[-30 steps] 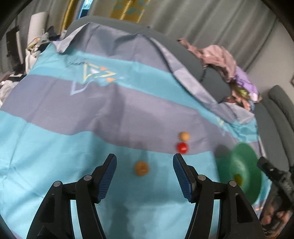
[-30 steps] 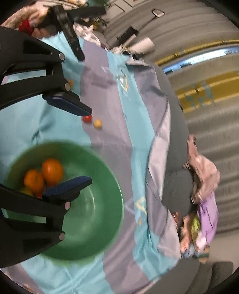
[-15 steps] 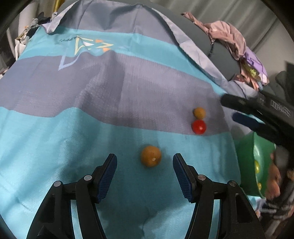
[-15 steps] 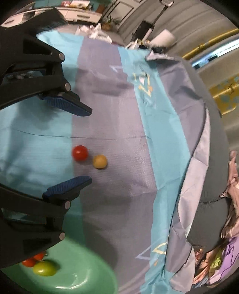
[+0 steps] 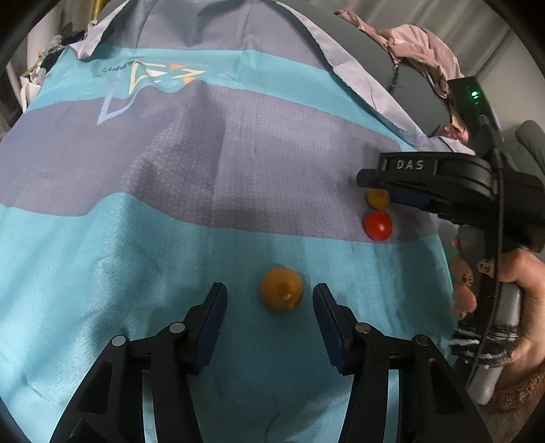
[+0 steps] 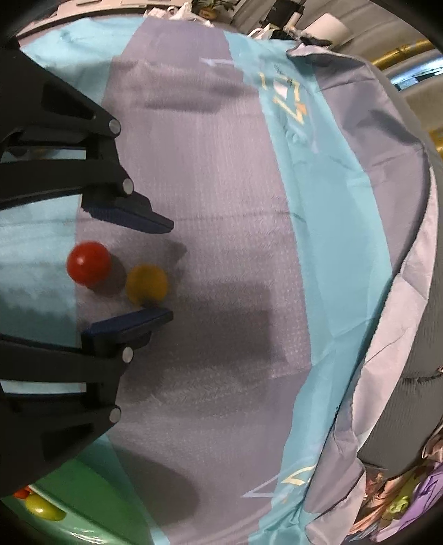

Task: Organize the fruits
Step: 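Close the left gripper on the small orange fruit while the right grasps the yellow fruit, then carry both held small fruits over the green bowl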

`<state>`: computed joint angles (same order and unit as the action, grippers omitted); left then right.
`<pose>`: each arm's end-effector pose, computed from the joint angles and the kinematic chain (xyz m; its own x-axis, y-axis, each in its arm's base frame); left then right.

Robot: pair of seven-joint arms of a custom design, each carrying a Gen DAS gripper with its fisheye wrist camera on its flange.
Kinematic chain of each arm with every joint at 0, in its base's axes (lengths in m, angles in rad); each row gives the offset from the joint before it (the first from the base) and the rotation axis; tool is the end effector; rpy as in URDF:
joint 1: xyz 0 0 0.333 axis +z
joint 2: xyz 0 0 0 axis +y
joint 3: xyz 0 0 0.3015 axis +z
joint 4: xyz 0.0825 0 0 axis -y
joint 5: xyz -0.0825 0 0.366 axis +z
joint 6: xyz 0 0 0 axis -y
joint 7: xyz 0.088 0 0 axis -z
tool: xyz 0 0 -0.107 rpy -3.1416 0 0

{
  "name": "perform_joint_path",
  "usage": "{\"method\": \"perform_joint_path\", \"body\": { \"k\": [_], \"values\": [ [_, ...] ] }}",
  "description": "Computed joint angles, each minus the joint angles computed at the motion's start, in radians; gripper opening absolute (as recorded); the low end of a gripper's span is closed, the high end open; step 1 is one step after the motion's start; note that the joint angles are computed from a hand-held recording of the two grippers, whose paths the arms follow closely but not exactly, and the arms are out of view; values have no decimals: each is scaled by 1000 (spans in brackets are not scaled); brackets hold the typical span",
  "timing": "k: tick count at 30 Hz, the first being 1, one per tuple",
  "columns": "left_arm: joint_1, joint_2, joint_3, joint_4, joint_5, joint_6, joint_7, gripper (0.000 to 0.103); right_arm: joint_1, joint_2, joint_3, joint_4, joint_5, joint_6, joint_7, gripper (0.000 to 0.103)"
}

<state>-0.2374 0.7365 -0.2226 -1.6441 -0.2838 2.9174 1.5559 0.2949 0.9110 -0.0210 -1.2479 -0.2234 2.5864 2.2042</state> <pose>0.6508 -0.2721 0.2512 -0.1638 -0.9251 0.3424 -0.8961 -0.0056 -0.4438 0.7323 0.2151 0.2570 -0.1654 -0.9836 -0.0716 -0.8817 0.1800 -0.4362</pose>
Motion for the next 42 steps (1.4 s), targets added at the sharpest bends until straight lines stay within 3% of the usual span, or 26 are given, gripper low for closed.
{"method": "perform_joint_path", "body": {
  "k": [1, 4, 7, 8, 12, 18, 21, 26, 32, 35, 39, 42],
  "values": [
    [-5, 1, 6, 1, 3, 1, -5, 44, -5, 5, 4, 5, 5, -3, -3, 44],
    [-13, 5, 15, 7, 12, 3, -13, 40, -5, 18, 1, 18, 9, -10, 0, 39],
    [21, 18, -27, 19, -4, -2, 17, 28, 8, 29, -15, 31, -8, -8, 7, 31],
    [35, 24, -44, 27, -16, -12, 29, 27, 10, 30, -17, 33, -11, -11, 9, 26],
    [13, 20, -21, 27, -13, -4, 24, 27, 4, 26, -11, 24, -19, 3, -6, 26],
    [23, 13, -38, 14, -33, 8, 33, 27, -25, -29, 24, -63, 22, 68, -33, 26],
    [31, -2, -50, -9, -43, 30, 47, 27, -22, -81, 28, -138, 18, 115, -40, 26],
    [54, -24, -81, -45, -68, 57, 84, 27, -56, -196, 84, -319, 50, 245, -94, 26],
    [73, -50, -106, -83, -94, 92, 119, 27, -43, -317, 88, -517, 36, 372, -116, 26],
    [56, -59, -92, -95, -95, 104, 114, 27, -23, -368, 73, -602, 10, 417, -115, 26],
    [74, -65, -118, -107, -107, 108, 136, 27, -58, -428, 104, -721, 23, 514, -122, 26],
    [81, -74, -130, -121, -117, 119, 148, 27, -46, -470, 85, -804, 19, 575, -97, 26]
  ]
}}
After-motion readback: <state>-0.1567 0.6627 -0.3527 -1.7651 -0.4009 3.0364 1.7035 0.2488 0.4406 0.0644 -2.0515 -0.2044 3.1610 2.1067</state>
